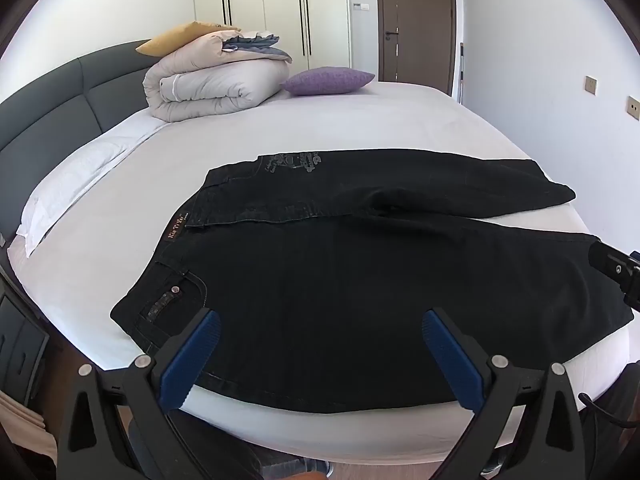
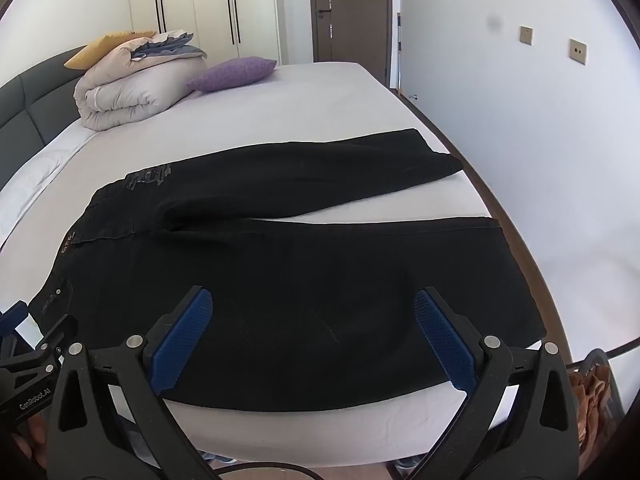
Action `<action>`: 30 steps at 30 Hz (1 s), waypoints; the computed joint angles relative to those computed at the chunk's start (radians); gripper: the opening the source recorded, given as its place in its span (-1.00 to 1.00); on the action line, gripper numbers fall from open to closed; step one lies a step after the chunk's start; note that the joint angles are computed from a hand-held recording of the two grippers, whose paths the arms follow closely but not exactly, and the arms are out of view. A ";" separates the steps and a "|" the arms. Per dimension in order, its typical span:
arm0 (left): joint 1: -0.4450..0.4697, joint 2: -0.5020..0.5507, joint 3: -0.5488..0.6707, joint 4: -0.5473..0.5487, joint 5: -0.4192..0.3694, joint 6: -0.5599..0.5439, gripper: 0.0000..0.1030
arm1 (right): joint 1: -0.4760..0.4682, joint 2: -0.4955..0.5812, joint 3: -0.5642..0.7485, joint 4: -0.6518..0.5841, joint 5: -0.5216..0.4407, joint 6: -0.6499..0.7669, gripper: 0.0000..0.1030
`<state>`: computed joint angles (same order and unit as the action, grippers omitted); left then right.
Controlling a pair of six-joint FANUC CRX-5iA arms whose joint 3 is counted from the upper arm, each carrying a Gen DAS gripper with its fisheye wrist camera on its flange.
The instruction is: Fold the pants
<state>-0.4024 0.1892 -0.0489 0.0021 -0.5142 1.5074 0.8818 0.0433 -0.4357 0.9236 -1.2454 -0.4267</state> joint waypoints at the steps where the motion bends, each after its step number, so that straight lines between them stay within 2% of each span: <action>1: -0.001 0.001 0.002 -0.003 -0.002 0.003 1.00 | 0.000 -0.003 -0.002 0.000 0.001 0.000 1.00; 30: -0.003 0.000 -0.013 -0.005 0.002 0.006 1.00 | -0.005 0.019 0.009 -0.002 0.014 0.006 1.00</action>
